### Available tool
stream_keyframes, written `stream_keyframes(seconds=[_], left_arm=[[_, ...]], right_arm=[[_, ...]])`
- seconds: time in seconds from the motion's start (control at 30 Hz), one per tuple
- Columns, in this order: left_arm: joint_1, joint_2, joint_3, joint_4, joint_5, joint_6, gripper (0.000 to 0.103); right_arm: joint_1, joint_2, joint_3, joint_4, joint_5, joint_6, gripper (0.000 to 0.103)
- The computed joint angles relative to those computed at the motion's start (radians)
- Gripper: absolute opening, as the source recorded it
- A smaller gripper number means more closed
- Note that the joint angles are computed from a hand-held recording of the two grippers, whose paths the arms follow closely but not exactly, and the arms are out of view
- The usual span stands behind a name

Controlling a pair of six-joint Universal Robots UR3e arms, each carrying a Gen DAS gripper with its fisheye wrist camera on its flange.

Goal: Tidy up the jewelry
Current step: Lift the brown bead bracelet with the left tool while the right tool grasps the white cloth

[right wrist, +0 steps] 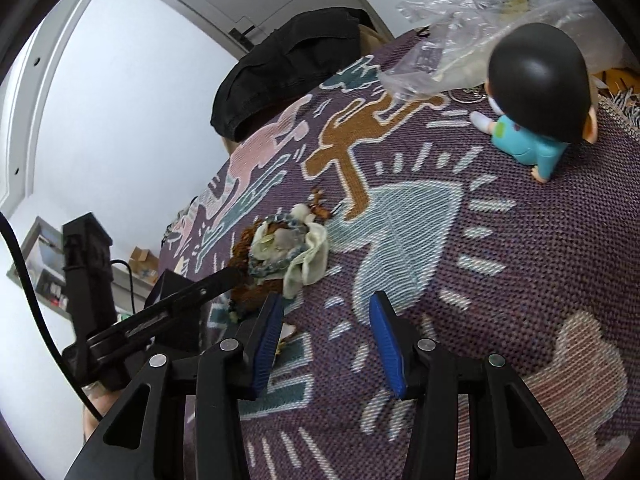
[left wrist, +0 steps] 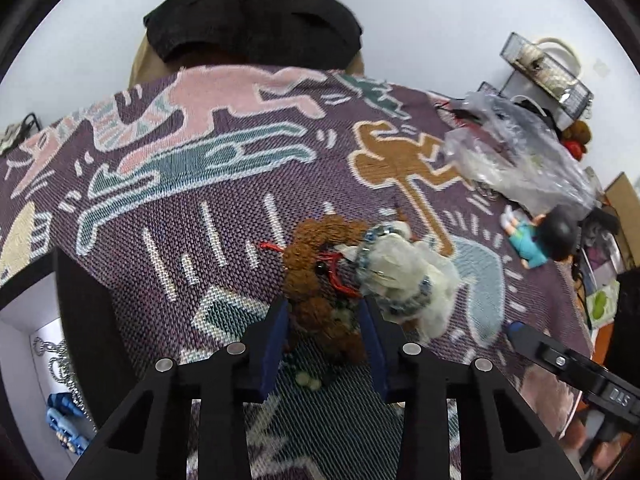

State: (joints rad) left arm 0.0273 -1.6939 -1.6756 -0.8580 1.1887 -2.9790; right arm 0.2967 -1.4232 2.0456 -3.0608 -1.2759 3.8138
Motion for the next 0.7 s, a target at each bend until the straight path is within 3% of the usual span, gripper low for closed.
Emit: stream_keyframes(seconds=[0.1, 0.7], left_arm=[[-0.006, -0.02, 0.011, 0.016, 0.012, -0.008, 0.021], [0.076, 0.179, 0.025, -0.025, -0.169, 0.057, 0.02]], right_arm=[[-0.012, 0.0, 0.004, -0.001, 0.008, -0.002, 0.047], [0.024, 0.116, -0.121, 0.002, 0.022, 0.012, 0.046]])
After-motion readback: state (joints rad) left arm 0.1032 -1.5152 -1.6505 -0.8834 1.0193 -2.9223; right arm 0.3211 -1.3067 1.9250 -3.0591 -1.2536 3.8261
